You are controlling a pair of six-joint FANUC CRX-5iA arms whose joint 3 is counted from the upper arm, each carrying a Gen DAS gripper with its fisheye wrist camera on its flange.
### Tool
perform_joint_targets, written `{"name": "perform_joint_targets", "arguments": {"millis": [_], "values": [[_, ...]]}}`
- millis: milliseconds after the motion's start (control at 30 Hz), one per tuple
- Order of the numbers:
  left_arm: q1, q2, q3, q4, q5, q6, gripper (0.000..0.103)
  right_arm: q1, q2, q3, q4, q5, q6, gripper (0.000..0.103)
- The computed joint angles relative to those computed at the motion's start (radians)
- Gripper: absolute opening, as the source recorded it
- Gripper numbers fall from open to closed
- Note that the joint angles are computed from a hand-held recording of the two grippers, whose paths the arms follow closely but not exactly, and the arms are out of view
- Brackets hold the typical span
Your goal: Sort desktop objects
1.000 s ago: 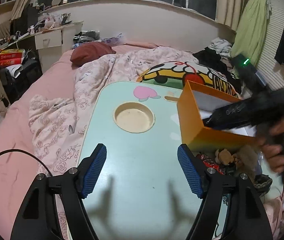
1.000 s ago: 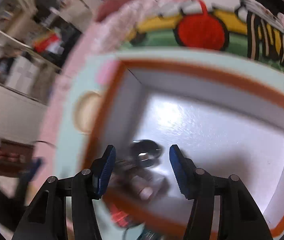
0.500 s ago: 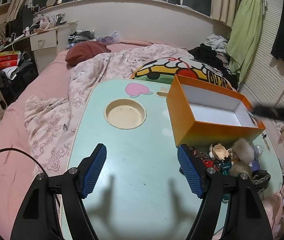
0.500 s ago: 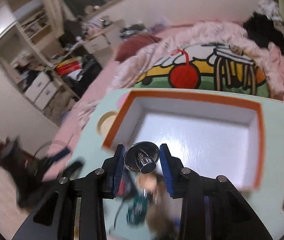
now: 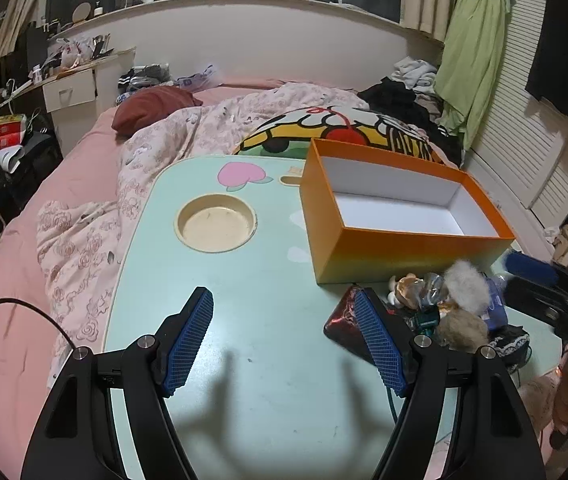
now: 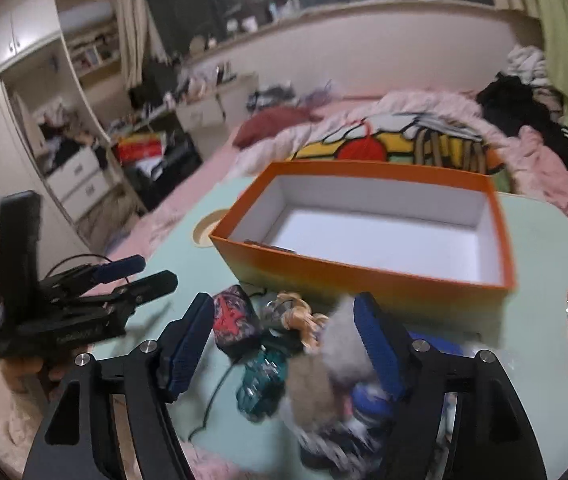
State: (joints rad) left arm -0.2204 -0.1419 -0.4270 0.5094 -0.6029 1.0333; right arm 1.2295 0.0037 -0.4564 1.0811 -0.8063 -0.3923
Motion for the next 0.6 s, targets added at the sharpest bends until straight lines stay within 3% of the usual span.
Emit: {"name": "perform_joint_targets", "arguments": {"millis": [167, 300, 367, 433, 600], "values": [[-0.005, 0.014, 0.015, -0.034, -0.013, 0.035, 0.074, 0.141, -0.058, -0.083, -0.070, -0.140, -0.047, 0.079], [-0.013, 0.018, 0.021, -0.044, -0.014, 0.045, 0.074, 0.232, -0.014, -0.071, -0.147, -0.280, -0.034, 0.088], [-0.016, 0.016, 0.019, -0.041, -0.012, 0.041, 0.074, 0.227, 0.007, -0.076, -0.182, -0.265, -0.036, 0.095], [-0.021, 0.015, 0.020, -0.040, -0.013, 0.037, 0.074, 0.218, 0.013, -0.112, -0.130, -0.272, -0.141, 0.103], [-0.031, 0.012, 0.018, -0.019, -0.020, 0.013, 0.074, 0.213, 0.029, -0.105, -0.123, -0.294, -0.115, 0.103]]}}
